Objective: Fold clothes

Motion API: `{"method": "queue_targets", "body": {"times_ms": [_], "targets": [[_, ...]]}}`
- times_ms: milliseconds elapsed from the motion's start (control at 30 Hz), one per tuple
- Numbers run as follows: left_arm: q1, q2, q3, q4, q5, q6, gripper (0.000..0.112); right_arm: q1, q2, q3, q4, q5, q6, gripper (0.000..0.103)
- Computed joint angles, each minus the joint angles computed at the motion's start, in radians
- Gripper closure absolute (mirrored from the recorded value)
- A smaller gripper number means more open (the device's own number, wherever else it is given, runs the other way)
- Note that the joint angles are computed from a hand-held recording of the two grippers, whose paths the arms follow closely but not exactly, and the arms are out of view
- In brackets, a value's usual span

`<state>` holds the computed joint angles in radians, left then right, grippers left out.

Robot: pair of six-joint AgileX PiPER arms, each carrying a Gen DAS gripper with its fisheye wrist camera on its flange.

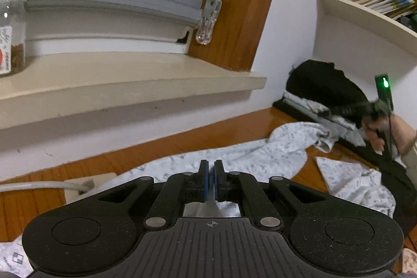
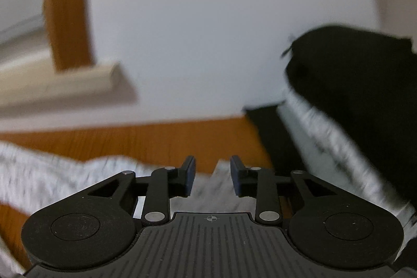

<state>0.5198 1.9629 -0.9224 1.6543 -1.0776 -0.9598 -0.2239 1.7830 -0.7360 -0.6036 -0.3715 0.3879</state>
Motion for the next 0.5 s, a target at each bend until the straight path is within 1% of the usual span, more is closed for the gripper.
{"method": "queue_targets", "body": {"times_ms": [33,100,167,267,333,367,467,500], "targets": [[0.001,-0.006,0.007,-0.008,0.0,0.009,0.105,0.004,0.011,0.013,0.014,-0.009,-0.022,0.072],[0.013,-0.029,0.042,-0.041,-0.003,0.058,0.099,-0.006,0.023,0.04,0.048,-0.041,-0.056,0.069],[0.019,-0.061,0.08,-0.068,-0.014,0.107,0.099,-0.03,0.027,0.074,0.053,-0.086,-0.068,0.066],[0.013,-0.11,0.129,-0.066,-0.027,0.16,0.099,-0.063,0.013,0.117,0.018,-0.125,-0.062,0.063],[-0.015,-0.14,0.16,-0.069,0.004,0.174,0.099,-0.088,-0.001,0.149,-0.017,-0.147,-0.051,0.061],[-0.04,-0.157,0.179,-0.077,0.033,0.193,0.099,-0.1,-0.008,0.163,-0.032,-0.158,-0.048,0.061],[-0.126,-0.188,0.217,-0.109,0.15,0.253,0.094,-0.13,-0.014,0.2,-0.094,-0.22,-0.029,0.059],[-0.156,-0.196,0.226,-0.124,0.193,0.272,0.091,-0.137,-0.012,0.209,-0.116,-0.239,-0.025,0.059]]}}
